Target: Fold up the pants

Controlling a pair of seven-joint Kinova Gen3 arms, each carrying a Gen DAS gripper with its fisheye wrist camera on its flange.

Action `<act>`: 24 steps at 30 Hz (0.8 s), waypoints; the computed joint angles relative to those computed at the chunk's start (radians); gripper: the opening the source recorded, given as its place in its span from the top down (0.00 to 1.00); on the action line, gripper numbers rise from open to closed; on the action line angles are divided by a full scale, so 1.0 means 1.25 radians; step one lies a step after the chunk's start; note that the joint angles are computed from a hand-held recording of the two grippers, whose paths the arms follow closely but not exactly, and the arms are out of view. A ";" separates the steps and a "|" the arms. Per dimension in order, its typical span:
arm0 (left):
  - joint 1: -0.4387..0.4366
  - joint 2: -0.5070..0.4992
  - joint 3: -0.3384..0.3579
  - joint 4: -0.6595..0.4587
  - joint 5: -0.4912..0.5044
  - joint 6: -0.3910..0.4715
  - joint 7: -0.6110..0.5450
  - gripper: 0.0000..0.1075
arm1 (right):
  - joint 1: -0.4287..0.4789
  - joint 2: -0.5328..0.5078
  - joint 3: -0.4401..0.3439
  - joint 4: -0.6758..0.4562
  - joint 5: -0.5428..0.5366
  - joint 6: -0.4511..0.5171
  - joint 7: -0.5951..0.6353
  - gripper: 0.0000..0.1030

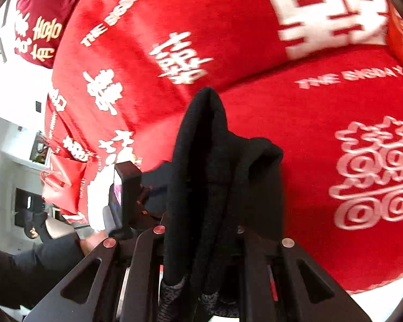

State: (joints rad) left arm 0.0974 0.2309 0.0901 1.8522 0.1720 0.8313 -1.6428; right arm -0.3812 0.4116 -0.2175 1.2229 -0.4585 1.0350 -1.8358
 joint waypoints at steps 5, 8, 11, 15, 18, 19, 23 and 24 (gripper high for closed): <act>-0.076 -0.066 -0.037 0.071 0.022 -0.003 -0.075 0.04 | -0.185 0.106 0.061 -0.126 0.115 0.012 -0.149 0.84; -0.128 -0.099 -0.070 0.124 0.046 0.001 -0.109 0.04 | -0.296 0.174 0.120 -0.237 0.212 0.092 -0.176 0.84; -0.163 -0.112 -0.084 0.147 0.070 0.010 -0.156 0.04 | -0.408 0.257 0.194 -0.340 0.310 0.190 -0.187 0.84; -0.183 -0.123 -0.090 0.160 0.094 0.012 -0.210 0.04 | -0.475 0.338 0.220 -0.404 0.380 0.281 -0.151 0.72; -0.197 -0.127 -0.098 0.166 0.115 0.017 -0.225 0.04 | -0.440 0.311 0.127 -0.347 0.420 0.224 -0.149 0.38; -0.206 -0.119 -0.103 0.166 0.123 0.014 -0.239 0.04 | -0.429 0.285 0.110 -0.316 0.426 0.191 -0.151 0.38; -0.214 -0.126 -0.102 0.152 0.132 0.019 -0.248 0.04 | -0.301 0.167 -0.027 -0.183 0.414 0.061 -0.175 0.25; -0.212 -0.131 -0.101 0.149 0.132 0.015 -0.243 0.04 | -0.267 0.137 -0.056 -0.147 0.408 0.028 -0.175 0.24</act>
State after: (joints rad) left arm -0.1676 0.0676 -0.0357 2.0390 0.3375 0.8499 -1.9463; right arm -0.7155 0.5830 -0.2877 1.0392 0.0520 1.0706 -2.0541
